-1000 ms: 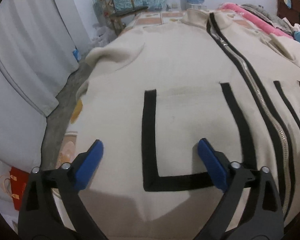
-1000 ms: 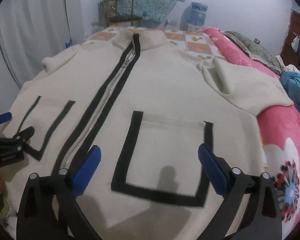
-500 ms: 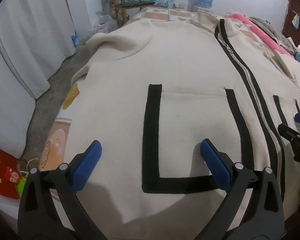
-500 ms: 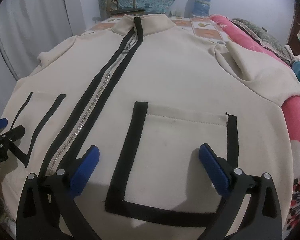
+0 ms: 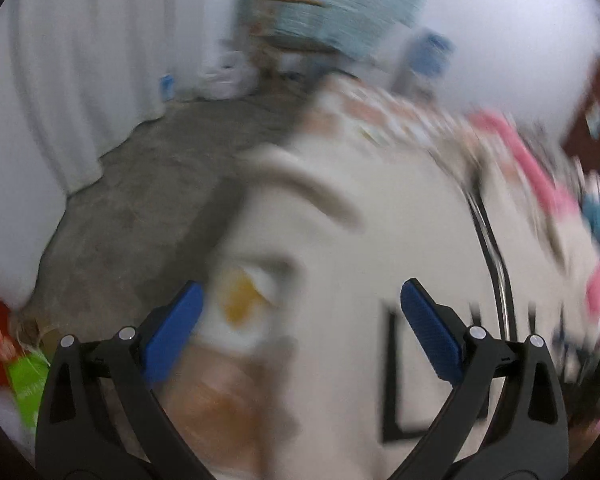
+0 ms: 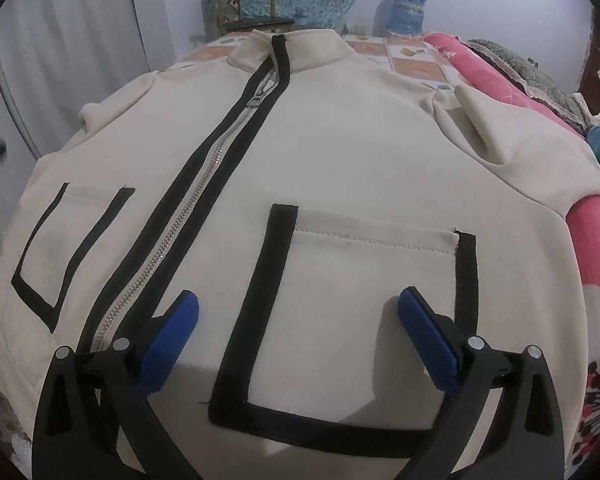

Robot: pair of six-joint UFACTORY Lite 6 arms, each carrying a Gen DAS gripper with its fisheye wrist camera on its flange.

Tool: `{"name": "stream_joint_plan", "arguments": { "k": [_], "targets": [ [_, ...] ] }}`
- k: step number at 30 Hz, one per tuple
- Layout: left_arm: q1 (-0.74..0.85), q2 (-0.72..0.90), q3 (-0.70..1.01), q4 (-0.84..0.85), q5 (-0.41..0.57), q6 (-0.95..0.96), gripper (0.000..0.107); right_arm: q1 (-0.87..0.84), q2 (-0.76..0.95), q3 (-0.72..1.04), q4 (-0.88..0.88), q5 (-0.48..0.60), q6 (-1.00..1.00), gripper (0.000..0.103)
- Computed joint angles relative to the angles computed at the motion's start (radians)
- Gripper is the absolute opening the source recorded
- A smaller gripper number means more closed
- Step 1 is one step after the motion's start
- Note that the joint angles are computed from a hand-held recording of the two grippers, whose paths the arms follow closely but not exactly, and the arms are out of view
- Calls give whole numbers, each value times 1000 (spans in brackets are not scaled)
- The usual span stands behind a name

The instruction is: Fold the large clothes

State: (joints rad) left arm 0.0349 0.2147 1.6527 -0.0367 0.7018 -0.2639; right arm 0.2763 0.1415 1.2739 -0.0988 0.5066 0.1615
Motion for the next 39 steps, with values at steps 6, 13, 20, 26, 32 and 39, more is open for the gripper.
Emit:
{"name": "stream_joint_plan", "arguments": {
  "k": [6, 13, 20, 26, 32, 39],
  "targets": [
    [469, 577, 563, -628, 339, 239, 95, -6, 72, 117, 27, 116, -30, 97],
    [615, 1175, 861, -1134, 612, 200, 94, 45, 199, 324, -43, 274, 50, 97],
    [514, 1357, 806, -1491, 643, 320, 94, 151, 312, 510, -189, 389, 151, 97],
    [472, 1386, 872, -1533, 632, 318, 57, 193, 334, 555, -265, 419, 198, 97],
    [530, 1298, 893, -1379, 553, 305, 10, 192, 296, 521, -285, 402, 212, 97],
    [479, 855, 819, -778, 264, 261, 8, 147, 168, 385, -215, 302, 190, 97]
  ]
}}
